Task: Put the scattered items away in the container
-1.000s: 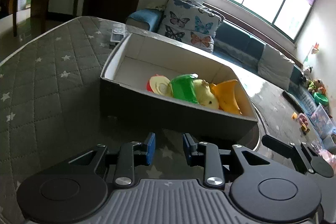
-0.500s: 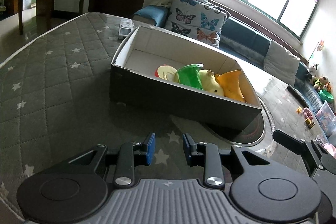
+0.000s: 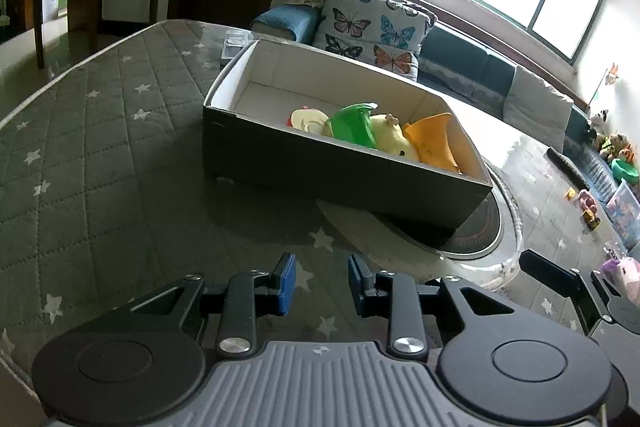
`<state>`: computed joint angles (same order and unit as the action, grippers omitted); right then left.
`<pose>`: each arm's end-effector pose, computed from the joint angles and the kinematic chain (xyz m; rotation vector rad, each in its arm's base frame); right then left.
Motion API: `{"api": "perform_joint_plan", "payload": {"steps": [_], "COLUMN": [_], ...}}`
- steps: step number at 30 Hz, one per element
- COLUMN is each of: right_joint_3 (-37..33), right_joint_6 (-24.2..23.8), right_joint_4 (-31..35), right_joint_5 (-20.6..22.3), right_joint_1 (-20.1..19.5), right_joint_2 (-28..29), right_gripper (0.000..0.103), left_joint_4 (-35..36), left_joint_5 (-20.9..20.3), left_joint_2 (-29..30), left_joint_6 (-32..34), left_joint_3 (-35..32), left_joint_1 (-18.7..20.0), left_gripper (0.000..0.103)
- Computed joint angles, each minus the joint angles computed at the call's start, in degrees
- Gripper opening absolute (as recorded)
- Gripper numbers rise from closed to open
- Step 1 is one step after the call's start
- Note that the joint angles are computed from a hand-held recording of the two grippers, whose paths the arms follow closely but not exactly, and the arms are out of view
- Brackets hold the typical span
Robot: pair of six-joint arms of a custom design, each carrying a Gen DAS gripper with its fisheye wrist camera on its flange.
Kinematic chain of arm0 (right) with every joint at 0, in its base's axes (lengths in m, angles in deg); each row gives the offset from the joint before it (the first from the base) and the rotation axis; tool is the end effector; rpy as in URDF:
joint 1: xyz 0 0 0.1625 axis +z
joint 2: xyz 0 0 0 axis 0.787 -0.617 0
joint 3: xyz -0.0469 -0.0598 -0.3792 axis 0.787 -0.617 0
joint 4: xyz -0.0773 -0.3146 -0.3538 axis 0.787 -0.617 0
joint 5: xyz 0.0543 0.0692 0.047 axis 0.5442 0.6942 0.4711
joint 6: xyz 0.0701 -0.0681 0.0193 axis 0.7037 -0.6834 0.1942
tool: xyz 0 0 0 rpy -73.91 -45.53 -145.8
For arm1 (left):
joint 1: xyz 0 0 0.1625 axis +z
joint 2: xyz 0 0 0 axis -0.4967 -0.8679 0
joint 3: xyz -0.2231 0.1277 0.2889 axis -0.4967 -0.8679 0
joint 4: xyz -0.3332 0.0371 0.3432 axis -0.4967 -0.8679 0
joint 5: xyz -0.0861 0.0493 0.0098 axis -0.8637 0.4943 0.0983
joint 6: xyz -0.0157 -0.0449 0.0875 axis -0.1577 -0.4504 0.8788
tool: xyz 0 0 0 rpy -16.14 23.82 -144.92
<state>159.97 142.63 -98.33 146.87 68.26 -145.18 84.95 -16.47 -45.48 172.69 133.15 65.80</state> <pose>0.2319 -0.2719 -0.0229 0.5535 -2.1519 1.1962 -0.0817 -0.3104 0.1633 0.4657 2.5092 -0.9009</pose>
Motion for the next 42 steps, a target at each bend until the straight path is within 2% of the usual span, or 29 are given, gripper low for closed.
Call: {"api": "perform_joint_plan", "payload": {"steps": [8, 15, 32, 42], "right_joint_3": [-0.1, -0.3, -2.0, -2.8], "right_joint_6": [0.9, 0.9, 1.1, 0.4], "right_joint_4": [0.3, 0.4, 1.7, 2.3], "right_joint_5": [0.1, 0.4, 0.9, 0.4], "right_joint_1": [0.3, 0.3, -0.5, -1.9], "right_joint_2": [0.6, 0.9, 2.0, 2.0], "right_gripper": [0.103, 0.103, 0.103, 0.103], "left_joint_4": [1.1, 1.0, -0.6, -2.0], "left_joint_5": [-3.4, -3.7, -5.9, -5.8], "left_joint_2": [2.3, 2.9, 5.7, 7.0], "left_joint_6": [-1.9, -1.7, 1.7, 4.7], "left_joint_3": [0.8, 0.7, -1.3, -2.9], "left_joint_1": [-3.1, -3.4, -1.6, 0.0], "left_gripper": [0.031, 0.031, 0.031, 0.031]}}
